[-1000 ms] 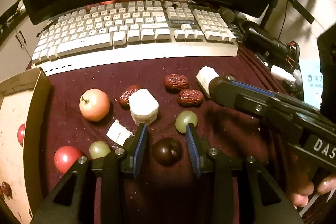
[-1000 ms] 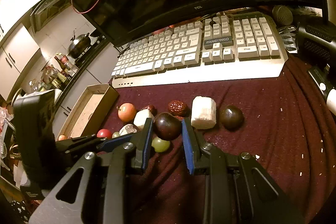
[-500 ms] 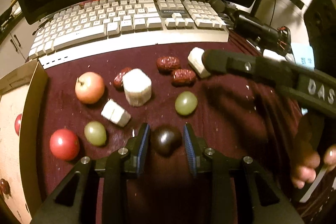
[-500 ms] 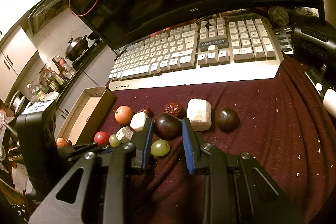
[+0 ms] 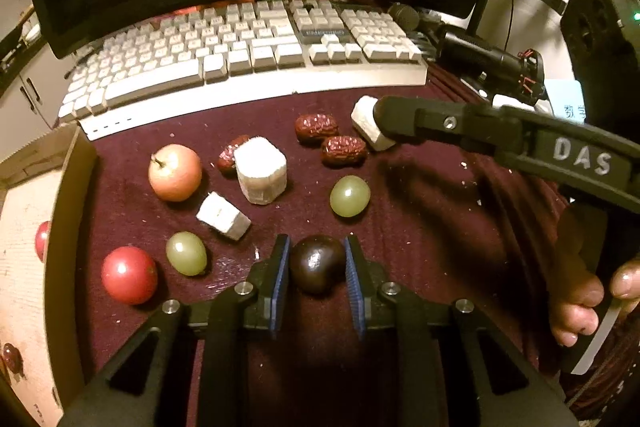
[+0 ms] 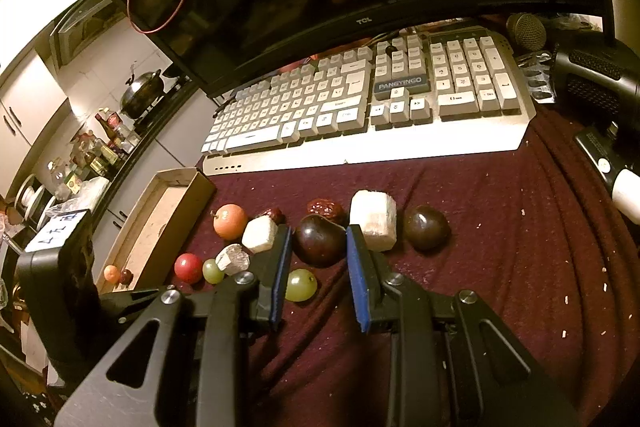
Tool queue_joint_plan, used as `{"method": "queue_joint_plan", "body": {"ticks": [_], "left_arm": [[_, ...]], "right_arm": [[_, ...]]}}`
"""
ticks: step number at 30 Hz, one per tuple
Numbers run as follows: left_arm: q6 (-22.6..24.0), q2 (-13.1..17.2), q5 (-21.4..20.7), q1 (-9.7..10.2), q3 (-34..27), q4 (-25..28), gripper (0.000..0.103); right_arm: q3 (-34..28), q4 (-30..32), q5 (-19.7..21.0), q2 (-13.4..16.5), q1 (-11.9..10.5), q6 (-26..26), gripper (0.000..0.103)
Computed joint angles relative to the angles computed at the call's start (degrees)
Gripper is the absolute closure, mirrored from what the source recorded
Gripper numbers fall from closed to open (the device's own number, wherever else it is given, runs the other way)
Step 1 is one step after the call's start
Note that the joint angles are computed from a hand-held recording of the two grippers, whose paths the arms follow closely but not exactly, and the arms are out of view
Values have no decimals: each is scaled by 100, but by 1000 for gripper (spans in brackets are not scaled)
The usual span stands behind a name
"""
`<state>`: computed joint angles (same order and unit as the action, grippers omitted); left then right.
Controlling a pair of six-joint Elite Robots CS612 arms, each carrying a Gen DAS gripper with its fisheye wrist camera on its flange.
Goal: Organize fruits
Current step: 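Carry both dark plums over the cardboard tray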
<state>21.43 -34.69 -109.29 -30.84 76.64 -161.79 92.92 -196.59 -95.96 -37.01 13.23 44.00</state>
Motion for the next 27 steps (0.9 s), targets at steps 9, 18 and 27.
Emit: {"method": "queue_joint_plan", "body": {"ticks": [9, 18, 27], "left_arm": [[-460, -340, -163, 224, 545, -997, 77], [-1065, -446, 202, 620, 717, -1758, 77], [-1182, -99, 1026, 959, -121, -1046, 77]], "right_arm": [[-58, -2, -217, 27, 60, -214, 74], [-254, 362, -340, 53, 160, -305, 74], [-1622, 1411, 209, 347, 442, -1224, 74]]}}
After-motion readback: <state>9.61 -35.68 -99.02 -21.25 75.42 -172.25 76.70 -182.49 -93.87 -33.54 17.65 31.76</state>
